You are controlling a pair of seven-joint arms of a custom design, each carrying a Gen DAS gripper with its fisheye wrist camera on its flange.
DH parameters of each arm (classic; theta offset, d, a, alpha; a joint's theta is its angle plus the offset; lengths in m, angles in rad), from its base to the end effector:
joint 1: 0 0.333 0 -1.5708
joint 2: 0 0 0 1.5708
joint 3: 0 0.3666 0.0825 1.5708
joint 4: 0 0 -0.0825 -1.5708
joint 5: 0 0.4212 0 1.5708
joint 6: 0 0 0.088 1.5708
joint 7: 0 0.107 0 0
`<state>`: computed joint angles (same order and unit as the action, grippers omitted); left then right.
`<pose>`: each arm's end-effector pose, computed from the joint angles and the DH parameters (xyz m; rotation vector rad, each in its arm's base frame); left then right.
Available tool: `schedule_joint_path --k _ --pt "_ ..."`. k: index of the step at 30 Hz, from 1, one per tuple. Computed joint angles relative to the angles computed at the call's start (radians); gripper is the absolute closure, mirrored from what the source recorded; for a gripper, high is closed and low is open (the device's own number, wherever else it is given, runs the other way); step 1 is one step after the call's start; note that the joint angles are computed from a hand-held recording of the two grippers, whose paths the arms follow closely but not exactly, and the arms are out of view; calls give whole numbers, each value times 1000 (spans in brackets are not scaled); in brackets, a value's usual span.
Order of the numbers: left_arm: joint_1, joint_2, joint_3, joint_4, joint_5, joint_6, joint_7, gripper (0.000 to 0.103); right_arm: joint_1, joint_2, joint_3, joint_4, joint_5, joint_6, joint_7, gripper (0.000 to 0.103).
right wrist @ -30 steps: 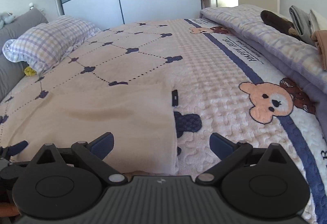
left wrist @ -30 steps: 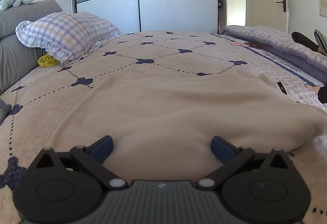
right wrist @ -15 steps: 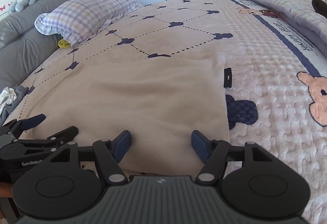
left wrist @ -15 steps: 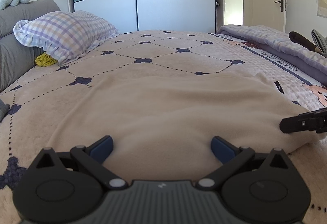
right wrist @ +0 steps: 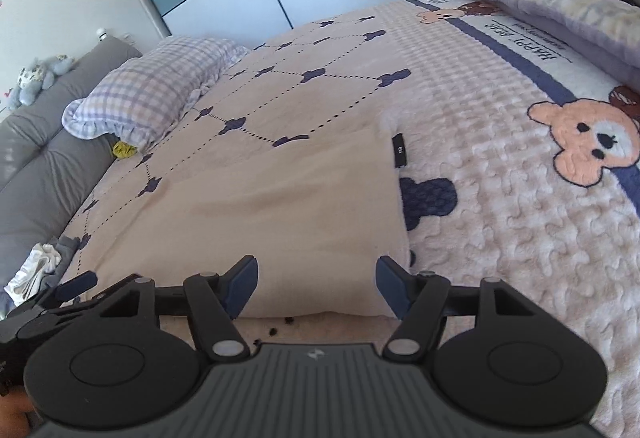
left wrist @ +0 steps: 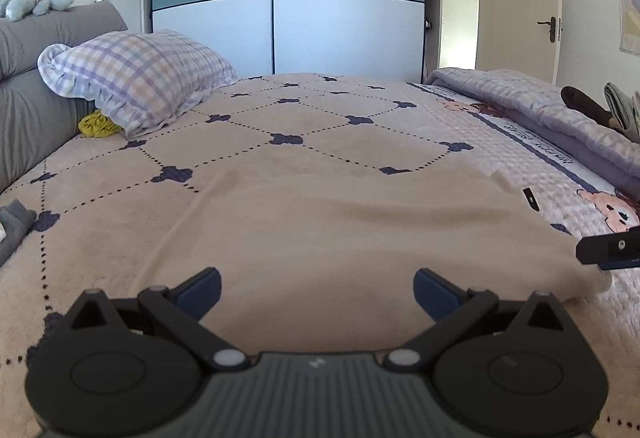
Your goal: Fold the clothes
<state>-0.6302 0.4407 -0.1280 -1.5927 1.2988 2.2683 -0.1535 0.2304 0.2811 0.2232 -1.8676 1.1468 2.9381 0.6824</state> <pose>0.5814 -0.4953 0.4492 -1.7107 1.3931 -0.7720 0.6561 0.2392 0.4574 -1.7466 1.3484 -0.2150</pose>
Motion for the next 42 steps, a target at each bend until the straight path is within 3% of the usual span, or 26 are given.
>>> schedule_joint_path --k 3,5,10,17,19,21,22,23,25,27,35,42 --pt "11 29 -2 12 -36 18 29 0 33 27 -21 14 -98 9 59 34" --pt "-6 21 18 -22 25 35 -52 0 36 48 -25 23 -155 5 106 33" --pt "2 13 8 -34 29 36 -71 0 -27 64 29 30 -125 -14 45 30" --pt "2 13 6 -35 33 35 -72 0 -37 48 15 19 -111 -15 50 35" --pt "2 15 6 -34 33 31 -70 0 1 43 -36 1 -189 20 157 33" --pt "1 16 6 -33 34 28 -67 0 49 39 -102 -19 -303 51 302 21" --pt "1 17 6 -32 34 27 -67 0 52 37 -113 -33 -349 72 368 20" --pt "0 17 6 -32 35 26 -67 0 22 31 -90 -39 -325 64 366 20" --pt "-1 18 6 -31 36 23 -66 0 -91 21 21 -44 -162 42 242 20" --pt "-2 19 6 -29 35 20 -63 0 -127 5 51 -53 -43 13 162 20" --pt "19 0 5 -52 29 73 -92 0 -95 -13 3 -52 169 -82 78 19" --pt "30 -24 -5 -80 23 85 -84 0 -28 -9 -47 -46 147 -67 84 16"
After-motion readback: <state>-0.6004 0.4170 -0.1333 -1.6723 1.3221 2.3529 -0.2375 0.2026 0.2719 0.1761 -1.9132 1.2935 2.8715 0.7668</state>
